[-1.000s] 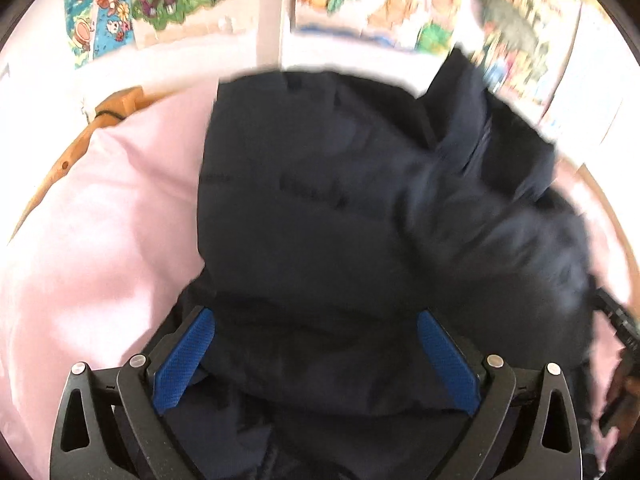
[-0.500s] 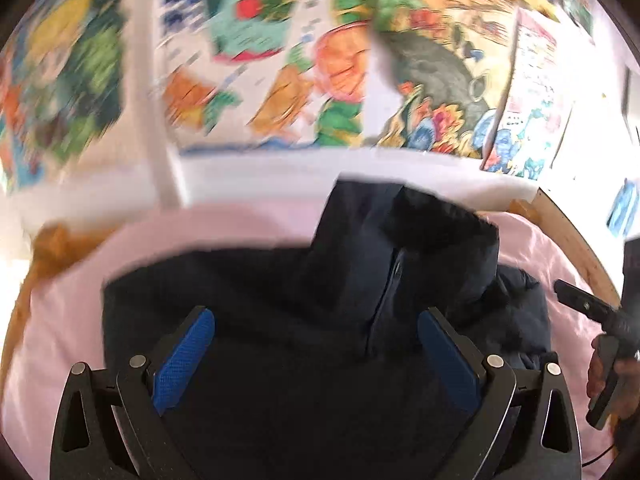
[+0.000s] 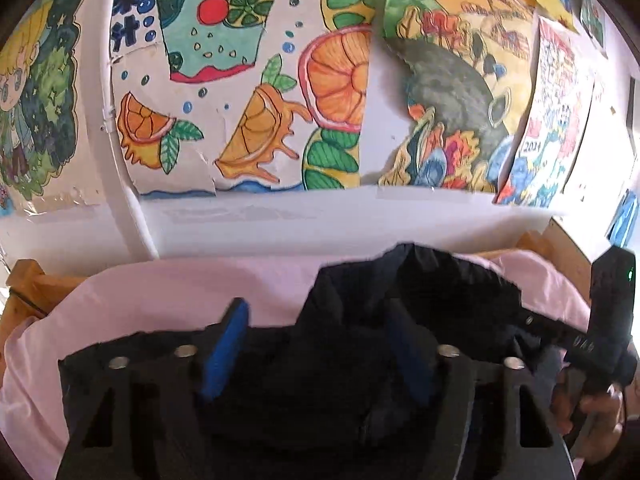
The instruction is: Fold large clothes
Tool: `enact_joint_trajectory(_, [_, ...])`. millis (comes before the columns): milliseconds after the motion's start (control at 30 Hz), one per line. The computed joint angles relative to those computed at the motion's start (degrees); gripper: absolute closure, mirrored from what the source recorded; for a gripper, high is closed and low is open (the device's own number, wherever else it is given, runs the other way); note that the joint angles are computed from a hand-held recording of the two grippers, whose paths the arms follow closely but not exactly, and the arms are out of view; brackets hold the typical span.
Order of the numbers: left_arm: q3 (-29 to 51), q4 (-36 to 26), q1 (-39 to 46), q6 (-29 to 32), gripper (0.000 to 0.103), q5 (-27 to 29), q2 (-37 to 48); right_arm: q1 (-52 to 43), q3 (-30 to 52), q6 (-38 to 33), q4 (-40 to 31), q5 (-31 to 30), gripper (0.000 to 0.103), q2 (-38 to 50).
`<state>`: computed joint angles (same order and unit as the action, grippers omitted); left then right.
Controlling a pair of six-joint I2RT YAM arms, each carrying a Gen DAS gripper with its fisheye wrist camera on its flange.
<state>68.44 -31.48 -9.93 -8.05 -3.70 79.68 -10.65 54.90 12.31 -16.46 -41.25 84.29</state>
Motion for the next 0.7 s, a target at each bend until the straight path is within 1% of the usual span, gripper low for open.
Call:
enact_joint_trajectory(33, [0.15,0.31,0.17,-0.39,0.061,0.24,0.12,0.27,-0.24,0.40,0.68,0.45,0.067,-0.18])
enact_joint_trajectory(67, [0.41,0.39,0.42,-0.72,0.077,0.87,0.40,0.52,-0.86,1.19,1.64,0.75,0.072,-0.88])
enact_joint_trajectory(100, [0.57,0.24,0.59,-0.94,0.092,1.17,0.54,0.54,-1.28,1.55,2.24,0.60,0.073,-1.41])
enact_joint_trajectory(167, [0.22,0.27,0.69,-2.13,0.094,0.91,0.01,0.56,-1.76,0.34,1.96,0.97,0.082,-2.97])
enact_joint_trajectory(267, [-2.51,0.40,1.75,-3.77,0.096,2.64,-4.88,0.33,-3.06,-3.34,0.92,1.92,0.084,-7.01])
enact_joint_trajectory(333, [-4.49,-1.22,3.12,-3.49,0.096,4.09,-9.32,-0.33,-4.06,-7.68,-1.54,1.66,0.085,-11.78])
enact_joint_trajectory(400, [-7.41,-3.60,5.55,-1.97,0.096,6.73,-15.68,-1.60,-5.01,-12.08,-3.73,0.54,0.085,-15.79])
enact_joint_trajectory(467, [-9.69,-7.30,8.26,0.55,0.097,9.27,-21.49,-3.45,-6.81,-18.61,-7.67,-1.40,0.086,-22.32])
enact_joint_trajectory(533, [-10.84,-10.91,10.16,2.75,0.097,11.00,-25.36,-5.11,-8.00,-23.96,-12.77,-3.33,0.087,-28.25])
enact_joint_trajectory(567, [-11.83,-12.85,11.41,3.92,0.097,12.48,-27.87,-5.71,-8.49,-26.74,-15.47,-3.59,0.088,-30.94])
enact_joint_trajectory(600, [-12.53,-14.86,12.18,4.84,0.097,13.31,-29.92,-6.44,-8.98,-30.95,-19.48,-3.93,0.088,-34.41])
enact_joint_trajectory(667, [-13.99,-18.06,12.33,6.27,0.097,13.40,-33.64,-7.03,-9.59,-35.31,-24.15,-3.84,0.088,-38.60])
enact_joint_trajectory(700, [-14.91,-19.22,12.16,6.86,0.097,13.10,-35.40,-8.02,-9.82,-39.23,-27.95,-4.13,0.089,-40.84])
